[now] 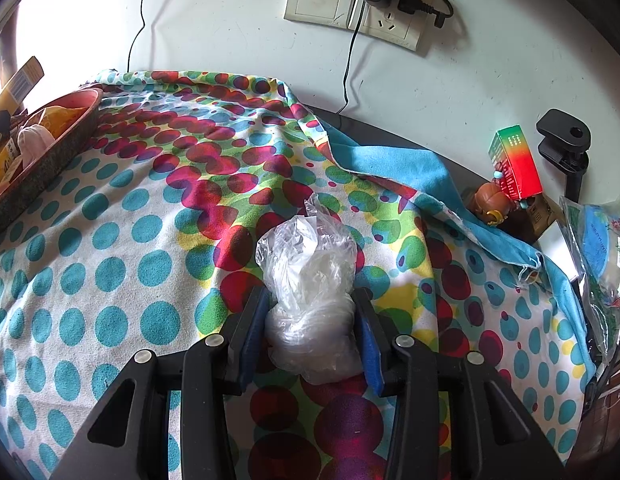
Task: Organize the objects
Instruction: 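Carry the yellow medicine box over the red tray with the left tool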
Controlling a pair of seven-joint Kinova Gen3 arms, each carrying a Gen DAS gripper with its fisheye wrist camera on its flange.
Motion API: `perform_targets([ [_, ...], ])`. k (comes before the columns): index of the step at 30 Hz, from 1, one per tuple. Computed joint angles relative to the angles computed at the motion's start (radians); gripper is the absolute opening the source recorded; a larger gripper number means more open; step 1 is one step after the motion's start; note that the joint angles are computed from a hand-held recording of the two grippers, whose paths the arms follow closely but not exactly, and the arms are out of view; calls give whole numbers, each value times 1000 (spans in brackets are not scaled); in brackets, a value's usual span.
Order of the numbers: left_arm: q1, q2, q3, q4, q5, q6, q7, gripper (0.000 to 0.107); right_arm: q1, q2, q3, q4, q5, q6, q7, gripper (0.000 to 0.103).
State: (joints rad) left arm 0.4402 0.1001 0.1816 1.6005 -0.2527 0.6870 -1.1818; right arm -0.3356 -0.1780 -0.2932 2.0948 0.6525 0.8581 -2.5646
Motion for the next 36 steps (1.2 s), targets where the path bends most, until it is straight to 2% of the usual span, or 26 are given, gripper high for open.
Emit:
perform_targets([
  [5, -7, -4, -17, 8, -42, 1, 52, 55, -2, 3, -4, -5, 4, 7, -4, 40],
  [15, -46, 14, -39, 3, -48, 18, 84, 55, -5, 4, -3, -6, 7, 12, -4, 40],
  [25, -92, 23, -46, 9, 21, -1, 34, 55, -10, 6, 0, -6, 15, 17, -6, 40],
  [36, -82, 42, -53, 7, 12, 6, 34, 55, -16, 8, 0, -10, 16, 23, -9, 40],
])
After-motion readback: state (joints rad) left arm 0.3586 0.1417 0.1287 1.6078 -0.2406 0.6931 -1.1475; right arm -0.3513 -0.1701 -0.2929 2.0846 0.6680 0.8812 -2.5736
